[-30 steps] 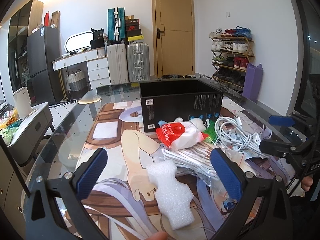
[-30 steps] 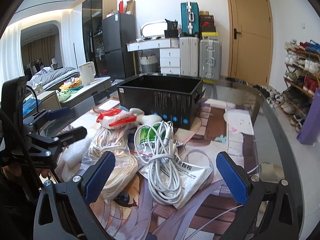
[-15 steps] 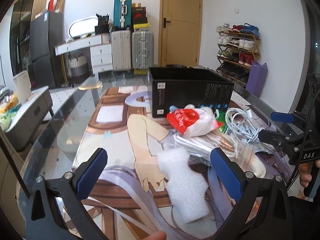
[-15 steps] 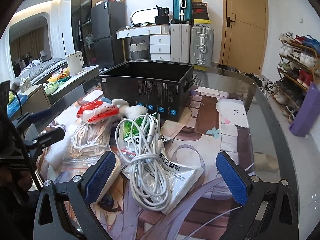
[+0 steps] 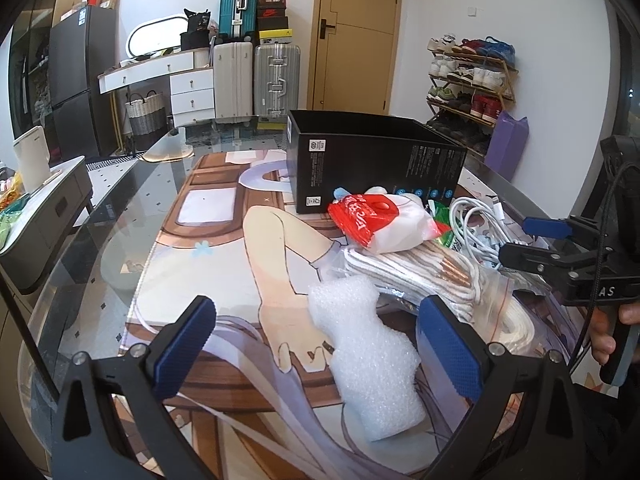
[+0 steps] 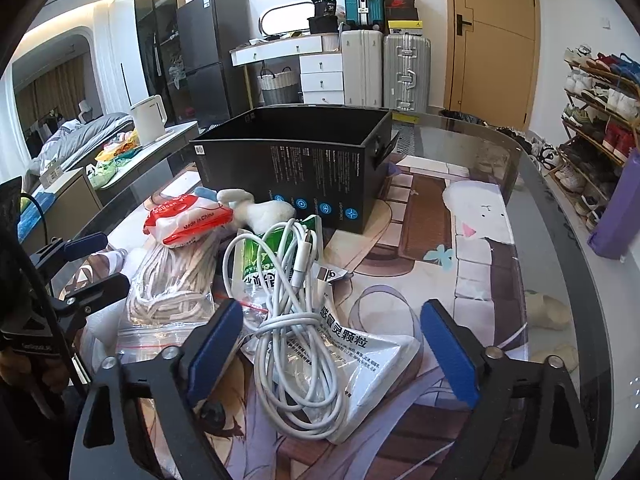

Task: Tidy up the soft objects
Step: 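Close left gripper on white foam block while right gripper closes on white cable bundle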

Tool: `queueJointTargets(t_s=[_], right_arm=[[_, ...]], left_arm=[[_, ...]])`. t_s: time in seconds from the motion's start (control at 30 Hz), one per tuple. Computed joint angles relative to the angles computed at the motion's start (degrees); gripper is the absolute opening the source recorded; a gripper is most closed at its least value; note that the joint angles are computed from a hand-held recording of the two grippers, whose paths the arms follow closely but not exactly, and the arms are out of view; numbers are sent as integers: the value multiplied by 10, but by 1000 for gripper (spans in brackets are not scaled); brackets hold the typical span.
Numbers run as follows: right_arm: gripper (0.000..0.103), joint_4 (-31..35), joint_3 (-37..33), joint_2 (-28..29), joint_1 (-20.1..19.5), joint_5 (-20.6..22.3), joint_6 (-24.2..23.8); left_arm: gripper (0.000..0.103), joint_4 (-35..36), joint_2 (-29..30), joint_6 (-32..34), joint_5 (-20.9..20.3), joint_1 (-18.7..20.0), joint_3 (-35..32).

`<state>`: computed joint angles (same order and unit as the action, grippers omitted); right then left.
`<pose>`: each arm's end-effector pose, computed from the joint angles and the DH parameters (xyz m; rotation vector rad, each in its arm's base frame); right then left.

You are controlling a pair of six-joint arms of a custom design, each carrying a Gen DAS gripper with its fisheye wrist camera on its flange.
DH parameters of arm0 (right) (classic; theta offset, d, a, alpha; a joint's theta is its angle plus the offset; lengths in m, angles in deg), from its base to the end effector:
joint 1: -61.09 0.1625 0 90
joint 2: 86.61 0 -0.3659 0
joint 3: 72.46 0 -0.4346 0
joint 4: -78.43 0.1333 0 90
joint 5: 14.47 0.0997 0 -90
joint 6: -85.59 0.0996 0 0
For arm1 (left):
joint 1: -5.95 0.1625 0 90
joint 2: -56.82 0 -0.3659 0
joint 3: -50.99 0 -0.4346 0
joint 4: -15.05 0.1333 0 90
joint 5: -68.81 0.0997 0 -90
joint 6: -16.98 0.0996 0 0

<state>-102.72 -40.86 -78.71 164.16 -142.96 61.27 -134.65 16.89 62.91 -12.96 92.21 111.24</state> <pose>0.2551 -0.7834 -0.1344 0.3558 -2.2198 0.9918 0.0933 -0.8356 0.2335 1.0503 2.4317 -0.8155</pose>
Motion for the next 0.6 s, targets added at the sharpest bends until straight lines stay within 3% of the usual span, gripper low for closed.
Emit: queueJointTargets(t_s=[0.23,0.47,0.6], right_arm=[[86,4,-15,12,6,-2,-31],[71,19,-31,24,4,-5,-37],[63,19,-33,26,3,-6,-38]], left_arm=[[102,3,-14,10,-6,2,17],[101,10,-18,22,-9,4,22],[92,20,-18,23,-7,4,20]])
